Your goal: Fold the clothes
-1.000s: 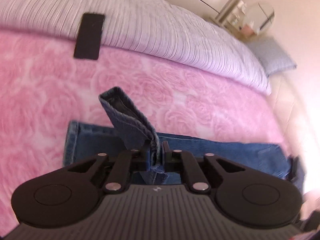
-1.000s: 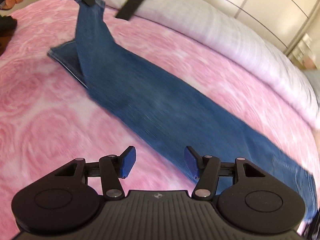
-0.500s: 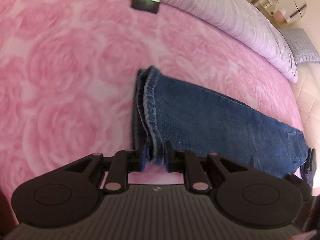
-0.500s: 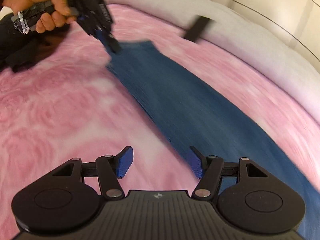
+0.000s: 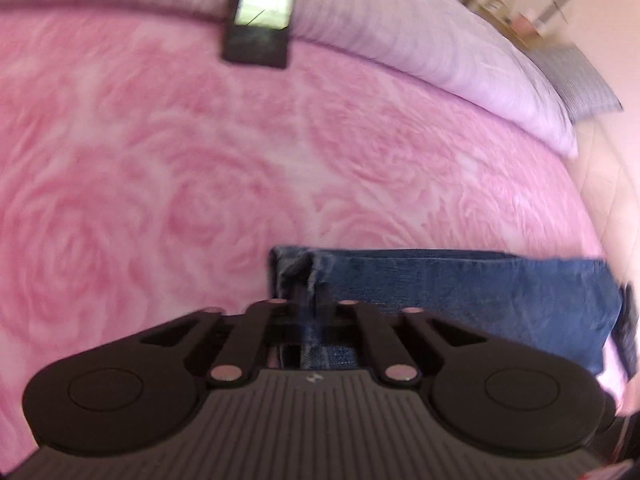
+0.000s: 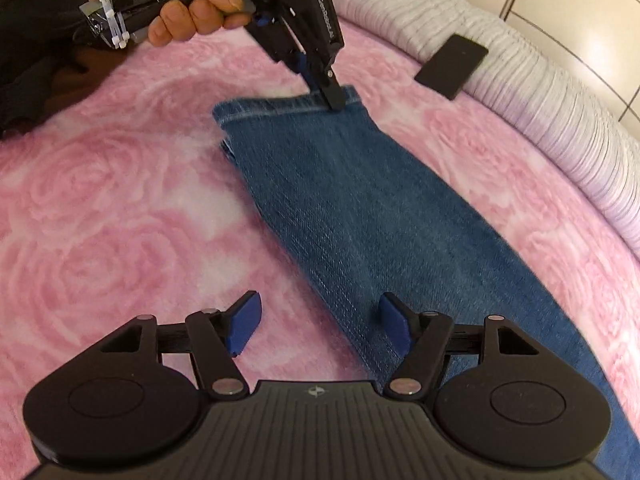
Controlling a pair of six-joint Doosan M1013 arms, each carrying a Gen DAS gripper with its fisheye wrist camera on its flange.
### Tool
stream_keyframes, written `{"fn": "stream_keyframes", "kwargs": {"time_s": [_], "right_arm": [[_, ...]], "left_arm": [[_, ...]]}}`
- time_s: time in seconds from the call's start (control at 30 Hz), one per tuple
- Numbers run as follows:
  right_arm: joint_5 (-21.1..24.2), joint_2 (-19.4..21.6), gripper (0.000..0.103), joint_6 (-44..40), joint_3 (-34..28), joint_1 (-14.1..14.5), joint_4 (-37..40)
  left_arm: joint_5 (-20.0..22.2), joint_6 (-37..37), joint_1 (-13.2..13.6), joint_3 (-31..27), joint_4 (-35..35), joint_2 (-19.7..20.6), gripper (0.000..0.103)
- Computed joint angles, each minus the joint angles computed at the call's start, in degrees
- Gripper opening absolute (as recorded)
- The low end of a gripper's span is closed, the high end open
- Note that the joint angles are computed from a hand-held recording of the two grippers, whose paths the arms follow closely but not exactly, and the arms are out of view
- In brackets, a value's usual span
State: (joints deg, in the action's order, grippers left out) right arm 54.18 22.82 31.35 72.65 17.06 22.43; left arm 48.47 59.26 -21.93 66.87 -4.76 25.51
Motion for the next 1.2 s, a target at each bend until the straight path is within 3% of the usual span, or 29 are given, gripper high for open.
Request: {"fn": "stream_keyframes", "kwargs": {"time_s": [0.13,0.27,0.37,0.47,0.6,0.67,0.73,0.87,1.0,1.1,1.13,1.17,1.2], "right_arm": [[-1.6,-0.1,0.07,0.6,0.1,0.2,-0.4],[-3.2,0.1,0.07,0.7,0.0,0.7,-1.4],[-5.0,0.0,0.07,-2.0,0.6,1.4,-2.4],[-8.5,-0.4,0.069,-9.1,2.0,2.6,-2.7],[-11.2,0.3,0.057,-14.2,1.9,3.8,-3.8],[-11.0,0.9,0.046,-15.2,1.0,4.1,-3.9],[-10.2,1.3,0.019,-14.2,0.0,4.0,-3.8],[-10.4,1.2,0.014,-12.4,-0.9,3.2,-1.7],[-10.4,0.9,0.014,-11.9,-1.6,2.2,1.4],[-10.6,0.5,0.014,-11.2,-1.4,1.7,3.0],[-10.8,0.3,0.014,-10.9,-1.3,1.6,3.6],[-10.9,0.2,0.015,-10.3,-1.2,1.5,3.9],[-10.7,0.2,0.015,-9.4,-1.2,1.4,3.8]], "left_arm": [[-8.3,1.8,-0.8,2.8,3.4,-2.2,0.0],[-2.8,1.5,0.1,1.5,1.5,0.1,0.001],[-2.7,1.5,0.4,2.1,0.2,0.0,0.002],[-0.6,0.7,0.6,1.2,0.1,0.1,0.011],[1.6,-3.4,0.2,1.0,4.2,-1.2,0.027],[1.2,-5.9,0.2,2.2,4.8,-2.6,0.042],[1.4,-7.3,0.4,3.5,2.6,-3.7,0.048],[1.6,-8.6,1.0,5.9,-3.4,-5.3,0.062],[-0.6,-6.5,2.5,7.5,-15.5,-4.5,0.063],[-5.1,-3.4,3.9,9.9,-29.7,-4.0,0.061],[-6.0,-2.8,4.1,10.3,-33.1,-3.7,0.047],[-7.1,-2.7,3.9,10.4,-33.9,-3.8,0.025],[-8.0,-3.1,3.7,10.3,-33.7,-3.8,0.021]]}}
